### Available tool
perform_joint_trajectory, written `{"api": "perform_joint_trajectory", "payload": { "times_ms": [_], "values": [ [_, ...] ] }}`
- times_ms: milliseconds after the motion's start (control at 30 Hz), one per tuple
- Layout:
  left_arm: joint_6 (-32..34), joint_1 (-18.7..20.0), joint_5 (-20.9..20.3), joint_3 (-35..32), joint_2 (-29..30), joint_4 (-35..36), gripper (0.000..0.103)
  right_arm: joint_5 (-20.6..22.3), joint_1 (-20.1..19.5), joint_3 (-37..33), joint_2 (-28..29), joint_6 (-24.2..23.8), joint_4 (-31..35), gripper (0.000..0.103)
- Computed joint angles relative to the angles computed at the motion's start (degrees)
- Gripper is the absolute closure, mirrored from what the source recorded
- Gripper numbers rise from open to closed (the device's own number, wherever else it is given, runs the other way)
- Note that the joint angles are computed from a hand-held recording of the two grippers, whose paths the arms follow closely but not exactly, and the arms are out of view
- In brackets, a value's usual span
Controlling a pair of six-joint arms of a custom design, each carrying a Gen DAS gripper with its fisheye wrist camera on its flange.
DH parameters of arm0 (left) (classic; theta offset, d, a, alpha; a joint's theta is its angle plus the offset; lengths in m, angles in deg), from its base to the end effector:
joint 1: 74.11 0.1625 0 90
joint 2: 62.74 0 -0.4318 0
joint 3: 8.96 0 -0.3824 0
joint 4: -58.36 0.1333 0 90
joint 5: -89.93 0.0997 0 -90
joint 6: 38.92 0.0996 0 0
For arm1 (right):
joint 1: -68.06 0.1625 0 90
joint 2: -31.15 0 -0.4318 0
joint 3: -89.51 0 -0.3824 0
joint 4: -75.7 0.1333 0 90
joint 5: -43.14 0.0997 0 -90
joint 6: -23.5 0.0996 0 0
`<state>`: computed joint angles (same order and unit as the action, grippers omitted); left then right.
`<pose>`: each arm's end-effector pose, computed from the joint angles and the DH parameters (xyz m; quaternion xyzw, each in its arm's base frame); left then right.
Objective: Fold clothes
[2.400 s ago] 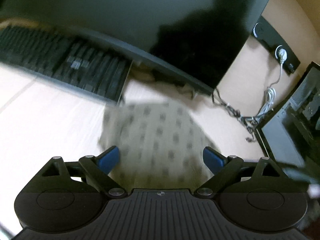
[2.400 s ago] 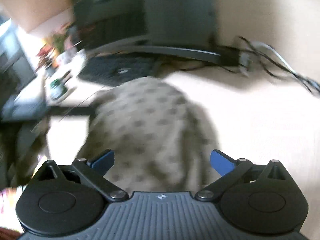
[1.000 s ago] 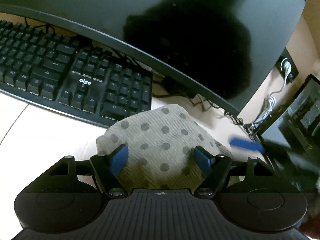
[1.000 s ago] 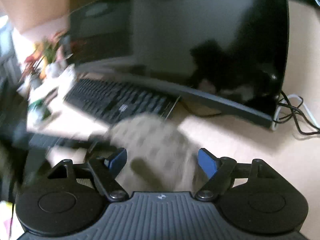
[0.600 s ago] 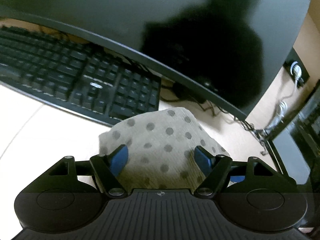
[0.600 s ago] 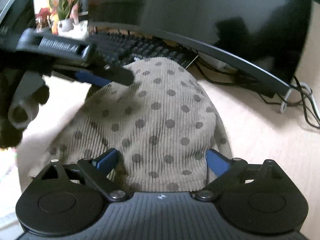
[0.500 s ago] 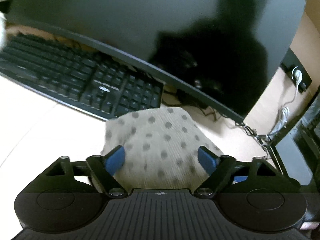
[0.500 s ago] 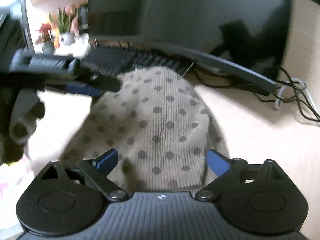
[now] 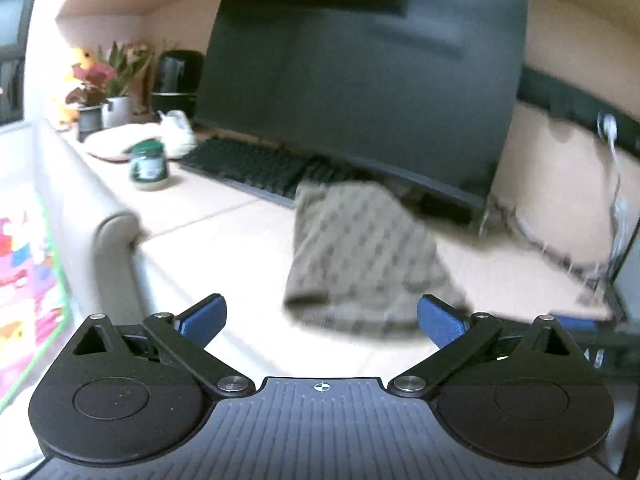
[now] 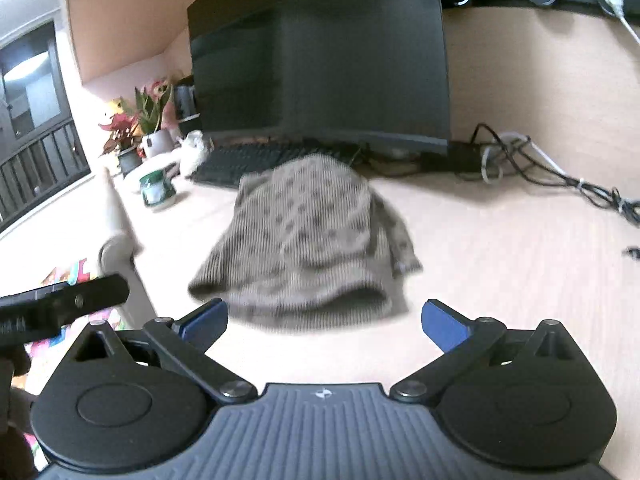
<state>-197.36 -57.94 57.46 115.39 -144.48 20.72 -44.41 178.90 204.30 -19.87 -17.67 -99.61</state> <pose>-0.2099 -0.2871 0.2362 -0.1364 0.6769 -0.5766 0.4368 0.3313 -0.4837 0.0992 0.5093 -0.8398 0.1876 0.0123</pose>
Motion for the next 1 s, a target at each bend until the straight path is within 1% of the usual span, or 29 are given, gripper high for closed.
{"api": "perform_joint_trajectory", "payload": {
  "times_ms": [33,100,167,233,333,433,533,633,733,933,1000],
  "values": [
    [0.95,-0.39,-1.34,-0.26,0.51,-0.67,0.000,0.03,-0.31,0.75,-0.95,-1.11,0.61,0.000],
    [-1.61,-1.41,-3.09,-1.40,2.24,0.84,0.000,0.28,-0.54,2.02,-2.71,-2.43,-0.19,0.000],
    [-3.03,-2.33,-3.28,-1.84,2.93,0.54,0.000,0.83,-0.85,3.29,-4.50,-3.67,-1.19,0.000],
    [-2.51,-3.04,-3.95,-2.13,3.78,-1.47,0.000,1.86,-1.52,4.63,-6.32,-5.07,-1.76,0.000],
    [-0.53,-3.41,-5.94,-3.13,6.74,-4.27,0.000,2.67,-2.73,5.78,-8.38,-6.94,-0.52,0.000],
    [-1.57,-3.51,-7.31,-4.60,9.32,-4.55,0.000,2.42,-3.63,6.21,-10.26,-8.19,1.94,0.000],
    [-2.64,-3.37,-7.81,-5.87,11.20,-5.21,0.000,3.40,-4.76,7.16,-12.15,-10.02,2.79,0.000],
    [-2.75,-3.19,-8.29,-7.28,13.10,-5.86,0.000,3.76,-4.97,6.90,-12.46,-10.08,3.18,0.000],
    [-2.72,-3.39,-8.78,-8.64,15.16,-4.55,0.000,4.40,-5.06,6.34,-12.30,-10.37,3.72,0.000],
    [-1.97,-2.90,-9.70,-8.25,14.49,-5.45,0.000,3.44,-5.18,5.12,-11.48,-9.58,5.91,0.000],
    [-1.39,-2.57,-9.38,-7.90,13.98,-6.18,0.000,3.23,-5.26,5.19,-11.45,-9.97,6.08,0.000]
  ]
}}
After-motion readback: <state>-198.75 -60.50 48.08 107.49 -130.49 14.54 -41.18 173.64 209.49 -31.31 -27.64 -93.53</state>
